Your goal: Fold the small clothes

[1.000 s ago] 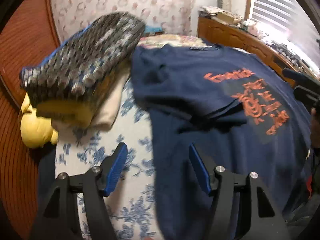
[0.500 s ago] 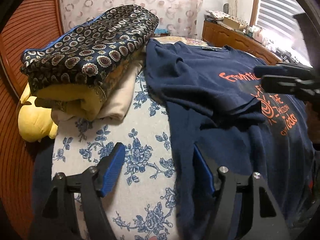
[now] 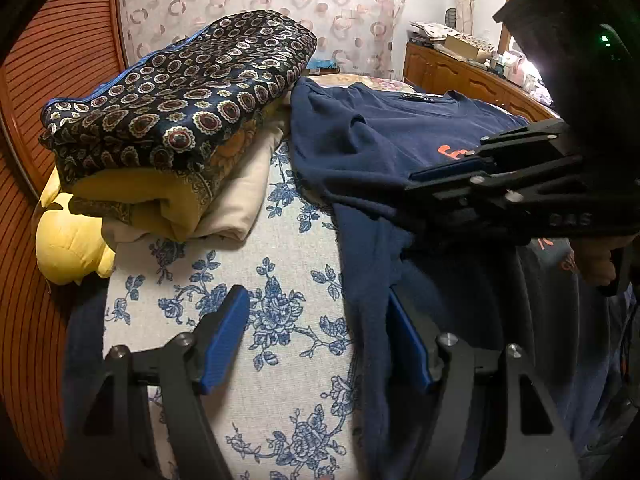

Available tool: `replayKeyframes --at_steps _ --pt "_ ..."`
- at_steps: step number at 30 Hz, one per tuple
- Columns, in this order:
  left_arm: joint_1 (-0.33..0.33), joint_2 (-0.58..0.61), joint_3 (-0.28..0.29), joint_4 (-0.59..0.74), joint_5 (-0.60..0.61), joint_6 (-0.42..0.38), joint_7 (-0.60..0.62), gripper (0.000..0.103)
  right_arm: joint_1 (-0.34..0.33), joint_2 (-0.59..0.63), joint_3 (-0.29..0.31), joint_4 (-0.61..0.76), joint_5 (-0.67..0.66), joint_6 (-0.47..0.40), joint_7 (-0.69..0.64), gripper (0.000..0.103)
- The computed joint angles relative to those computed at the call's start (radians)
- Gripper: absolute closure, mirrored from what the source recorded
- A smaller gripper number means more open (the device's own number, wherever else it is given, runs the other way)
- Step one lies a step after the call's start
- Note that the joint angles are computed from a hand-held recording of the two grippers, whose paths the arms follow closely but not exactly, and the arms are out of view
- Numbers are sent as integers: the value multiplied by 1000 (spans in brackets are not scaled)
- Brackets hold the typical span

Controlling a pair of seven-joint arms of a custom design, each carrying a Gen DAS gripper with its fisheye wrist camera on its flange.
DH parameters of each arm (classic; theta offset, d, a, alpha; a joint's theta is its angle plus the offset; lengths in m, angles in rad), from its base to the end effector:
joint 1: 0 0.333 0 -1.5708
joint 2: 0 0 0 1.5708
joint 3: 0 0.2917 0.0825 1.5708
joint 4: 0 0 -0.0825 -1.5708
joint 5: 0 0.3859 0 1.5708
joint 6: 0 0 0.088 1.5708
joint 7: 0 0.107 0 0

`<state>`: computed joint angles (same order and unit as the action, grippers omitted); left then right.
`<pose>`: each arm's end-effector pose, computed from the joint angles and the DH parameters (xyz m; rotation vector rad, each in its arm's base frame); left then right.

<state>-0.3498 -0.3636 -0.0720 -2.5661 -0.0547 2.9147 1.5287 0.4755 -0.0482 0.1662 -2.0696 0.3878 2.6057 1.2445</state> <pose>0.4299 -0.1901 0.4498 -1.5326 2.1582 -0.8402 0.4715 0.3438 0.4921 -2.2703 1.0635 -0.1434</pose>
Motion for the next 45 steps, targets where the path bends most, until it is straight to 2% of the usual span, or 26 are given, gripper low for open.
replayKeyframes --at_steps 3,7,10,14,15,16,17,19,22,25,26,28,30,31,32,34,36,39,41,42,45 --pt "-1 0 2 0 -3 0 3 34 -3 -9 -6 -10 40 33 9 95" --pt "0 0 1 -1 -4 0 3 34 -12 -73 -22 -72 119 144 -2 97" --pt "-4 -1 4 -2 -8 2 6 34 -78 -99 -12 -102 -59 171 208 97" --pt "-14 -1 12 -4 -23 8 16 34 -168 -96 -4 -108 -295 127 456 96" --pt "-15 1 14 -2 -25 8 18 34 -182 -91 -3 -104 -352 114 500 90" --pt "-15 2 13 -2 -26 9 19 34 -188 -89 -3 -103 -396 112 528 77" --pt "-14 1 13 -3 -26 10 20 34 -191 -94 -5 -110 -430 121 546 72" --pt "-13 1 12 -3 -26 9 20 34 -170 -105 -25 -126 -389 159 494 67" --pt "-9 1 8 -5 -24 10 18 34 -95 -114 -64 -130 -192 195 275 58" --pt "-6 0 6 -6 -20 11 13 34 -63 -93 -52 -106 -118 205 167 53" --pt "-6 0 7 -6 -20 12 13 34 -72 -75 -35 -87 -156 190 191 53" --pt "-8 0 10 -7 -22 13 14 34 -99 -30 -1 -42 -311 152 309 53" --pt "-6 0 8 -6 -20 13 12 34 -106 18 5 7 -457 101 415 53" --pt "-4 0 5 -7 -16 13 10 34 -103 36 -2 24 -499 85 444 59" --pt "1 1 1 -5 -9 12 5 34 -101 46 -12 34 -500 75 436 66" --pt "1 1 2 -6 -7 13 4 34 -108 41 -37 23 -427 79 359 87" --pt "-2 2 5 -6 -9 14 5 34 -119 22 -56 3 -327 74 289 97" --pt "-1 0 4 -7 -6 14 2 34 -151 -21 -81 -36 -264 91 310 97" --pt "-1 1 4 -7 -5 14 1 34 -187 -38 -76 -49 -381 84 418 96" --pt "-1 0 3 -8 -4 14 0 34 -195 -46 -77 -58 -394 90 430 93" --pt "0 1 2 -8 -1 14 -3 34 -188 -71 -88 -82 -283 107 353 80"
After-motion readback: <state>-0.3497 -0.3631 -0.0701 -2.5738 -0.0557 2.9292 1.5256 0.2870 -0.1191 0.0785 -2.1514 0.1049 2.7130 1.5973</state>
